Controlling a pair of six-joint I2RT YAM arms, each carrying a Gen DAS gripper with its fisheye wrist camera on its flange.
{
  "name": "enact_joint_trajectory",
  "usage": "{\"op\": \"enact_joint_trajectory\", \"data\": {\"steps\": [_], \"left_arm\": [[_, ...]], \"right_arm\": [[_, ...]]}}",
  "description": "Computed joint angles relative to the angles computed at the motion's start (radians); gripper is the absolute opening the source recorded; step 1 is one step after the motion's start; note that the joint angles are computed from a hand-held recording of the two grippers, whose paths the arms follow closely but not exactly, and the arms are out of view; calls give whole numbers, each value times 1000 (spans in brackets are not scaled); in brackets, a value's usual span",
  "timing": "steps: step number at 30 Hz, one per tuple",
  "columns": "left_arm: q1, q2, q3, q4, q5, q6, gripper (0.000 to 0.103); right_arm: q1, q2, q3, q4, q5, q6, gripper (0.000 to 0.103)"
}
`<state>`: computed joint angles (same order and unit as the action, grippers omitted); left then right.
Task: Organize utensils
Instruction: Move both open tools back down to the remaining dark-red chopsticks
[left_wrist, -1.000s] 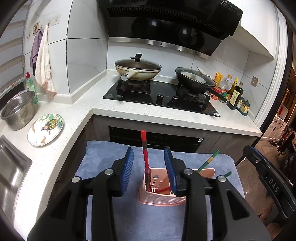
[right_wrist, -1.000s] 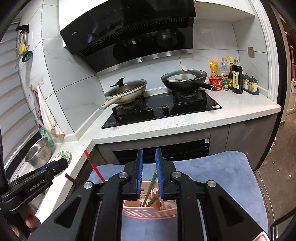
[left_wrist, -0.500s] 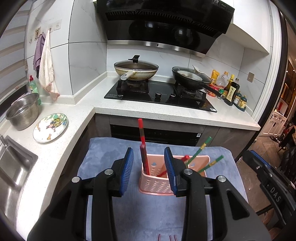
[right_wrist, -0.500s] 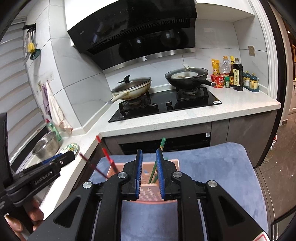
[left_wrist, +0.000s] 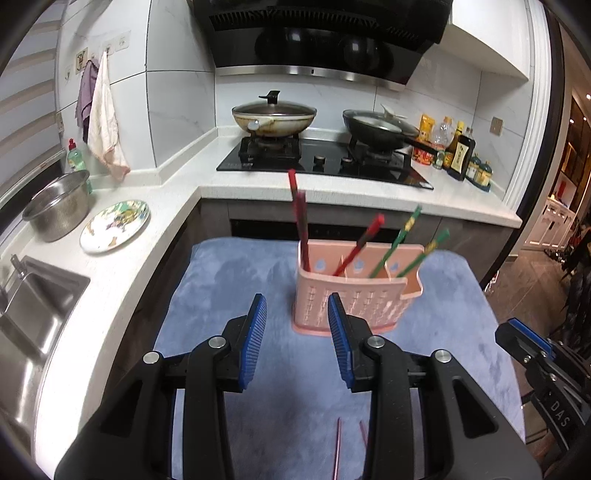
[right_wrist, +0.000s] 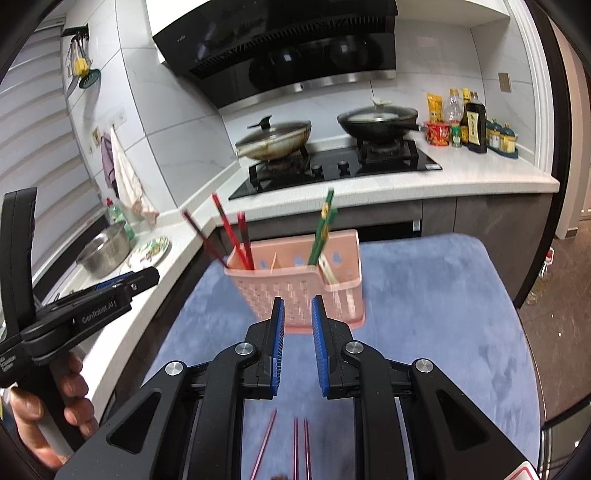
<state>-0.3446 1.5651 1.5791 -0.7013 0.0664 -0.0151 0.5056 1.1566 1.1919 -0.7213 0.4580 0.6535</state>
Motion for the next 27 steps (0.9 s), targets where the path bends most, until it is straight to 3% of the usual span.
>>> {"op": "enact_joint_trajectory", "data": {"steps": [11, 20, 27], "left_arm": [[32, -221, -378, 70, 30, 34, 33], [48, -348, -575, 83, 34, 45, 33], [49, -427, -713, 76, 41, 59, 33]], "right_arm": [[242, -131, -247, -93, 89, 271, 16], [454, -149, -358, -191, 174, 530, 16], [585, -114, -425, -205, 175, 693, 16]]}}
